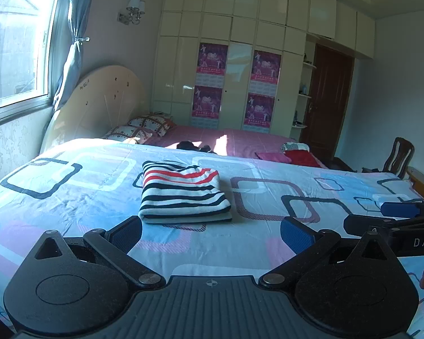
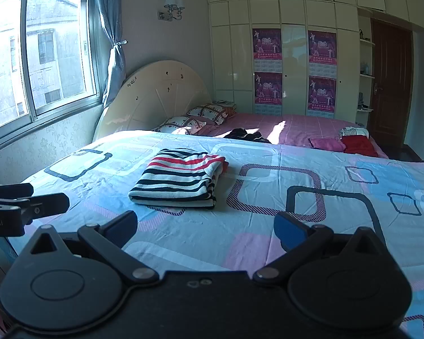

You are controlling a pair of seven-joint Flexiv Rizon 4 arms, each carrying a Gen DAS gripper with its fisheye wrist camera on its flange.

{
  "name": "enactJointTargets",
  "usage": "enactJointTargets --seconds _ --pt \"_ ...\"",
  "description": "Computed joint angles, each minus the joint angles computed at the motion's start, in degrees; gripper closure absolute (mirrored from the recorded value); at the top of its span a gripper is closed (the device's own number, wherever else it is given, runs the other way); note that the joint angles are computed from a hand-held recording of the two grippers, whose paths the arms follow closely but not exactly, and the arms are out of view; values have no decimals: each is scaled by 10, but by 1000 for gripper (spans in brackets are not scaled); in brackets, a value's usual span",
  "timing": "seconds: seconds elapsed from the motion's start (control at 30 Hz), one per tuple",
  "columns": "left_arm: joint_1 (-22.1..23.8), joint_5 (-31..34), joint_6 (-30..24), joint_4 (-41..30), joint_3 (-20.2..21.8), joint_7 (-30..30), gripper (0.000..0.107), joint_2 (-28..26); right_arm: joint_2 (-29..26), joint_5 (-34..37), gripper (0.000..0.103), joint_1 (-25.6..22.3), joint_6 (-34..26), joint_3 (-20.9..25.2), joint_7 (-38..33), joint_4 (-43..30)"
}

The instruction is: Fold small clothes

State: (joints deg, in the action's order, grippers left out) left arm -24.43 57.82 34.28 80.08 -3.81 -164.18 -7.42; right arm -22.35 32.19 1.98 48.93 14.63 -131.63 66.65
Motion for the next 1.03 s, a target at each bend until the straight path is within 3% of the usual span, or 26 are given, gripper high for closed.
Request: enactJointTargets --seconds 1.03 --pt "4 25 7 11 -7 5 4 12 0 -3 0 2 1 -1 3 -3"
